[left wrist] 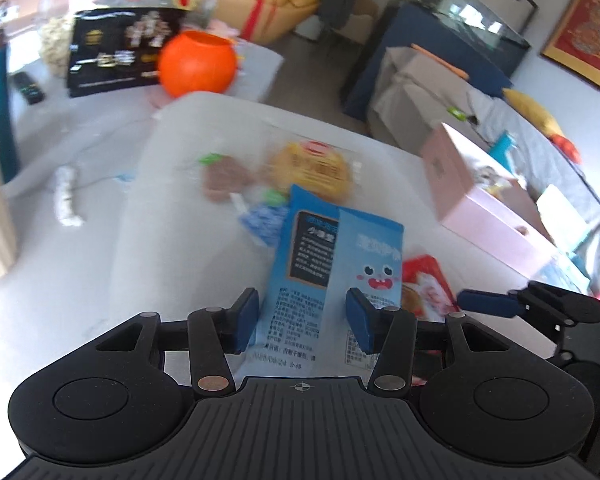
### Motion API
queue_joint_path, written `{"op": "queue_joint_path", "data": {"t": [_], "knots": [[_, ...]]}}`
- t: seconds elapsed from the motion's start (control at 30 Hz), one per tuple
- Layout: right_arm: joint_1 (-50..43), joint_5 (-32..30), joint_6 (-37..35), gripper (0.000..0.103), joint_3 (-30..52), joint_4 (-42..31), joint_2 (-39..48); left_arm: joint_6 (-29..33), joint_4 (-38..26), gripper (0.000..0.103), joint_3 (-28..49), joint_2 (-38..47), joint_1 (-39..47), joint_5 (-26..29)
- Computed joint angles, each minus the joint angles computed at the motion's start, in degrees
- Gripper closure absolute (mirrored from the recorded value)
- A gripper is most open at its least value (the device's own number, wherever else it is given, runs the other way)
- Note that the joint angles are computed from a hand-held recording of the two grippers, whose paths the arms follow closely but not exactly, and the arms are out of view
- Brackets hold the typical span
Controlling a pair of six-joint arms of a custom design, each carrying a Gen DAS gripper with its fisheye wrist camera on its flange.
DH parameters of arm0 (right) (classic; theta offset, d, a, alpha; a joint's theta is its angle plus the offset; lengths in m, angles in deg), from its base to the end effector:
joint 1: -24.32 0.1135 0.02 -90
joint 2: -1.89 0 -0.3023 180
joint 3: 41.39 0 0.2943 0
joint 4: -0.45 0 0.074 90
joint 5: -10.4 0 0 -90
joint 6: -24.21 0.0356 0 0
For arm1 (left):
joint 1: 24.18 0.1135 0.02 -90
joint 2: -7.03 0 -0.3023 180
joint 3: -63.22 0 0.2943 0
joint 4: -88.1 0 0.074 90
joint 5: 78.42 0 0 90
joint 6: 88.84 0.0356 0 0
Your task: Organize snacks
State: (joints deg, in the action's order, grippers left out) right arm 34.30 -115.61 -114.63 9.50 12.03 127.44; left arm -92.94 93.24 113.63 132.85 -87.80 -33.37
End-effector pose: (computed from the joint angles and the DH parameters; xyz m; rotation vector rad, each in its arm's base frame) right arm 0.3117 0.0761 -0.0160 -1.3660 2.0361 0.5546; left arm 0.1578 -0.2617 -0.0196 -0.7652 2.1784 -0.2089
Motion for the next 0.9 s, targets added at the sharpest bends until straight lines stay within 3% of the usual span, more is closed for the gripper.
{"op": "queue_joint_path", "data": {"t": [0.17,0.23,0.37,0.57,0.7,0.9], "knots": [[-4.21,1.03,-3.02,0.018,-0.17,0.81,-0.01,11.34,8.65,0.050,3.27,2.62,1.92,2.35],[-5.75,4.87,-2.08,0.016,0.22,4.59,1.47,15.25,9.81,0.050,4.86,3.28,2.34,3.24],[-10.28,5.32,2.53,0.016,4.33,0.46,2.01,17.90,4.09,0.048,9.04,3.96,2.56,2.43],[-12.86,0.03,3.35,0.016,6.01,-8.15,-0.06,9.23,-12.73,0.055,11.49,2.29,1.44,-2.09],[-9.46,1.07,3.28,0.016,3.76,-5.51,-0.15,0.86,-15.00,0.055,7.43,-0.17,-0.03,-3.45],[0.32,3.76,18.68,0.014,4.71,0.29,1.55,-4.98,-17.05,0.055,4.08,-2.31,-1.83,-4.79]]}}
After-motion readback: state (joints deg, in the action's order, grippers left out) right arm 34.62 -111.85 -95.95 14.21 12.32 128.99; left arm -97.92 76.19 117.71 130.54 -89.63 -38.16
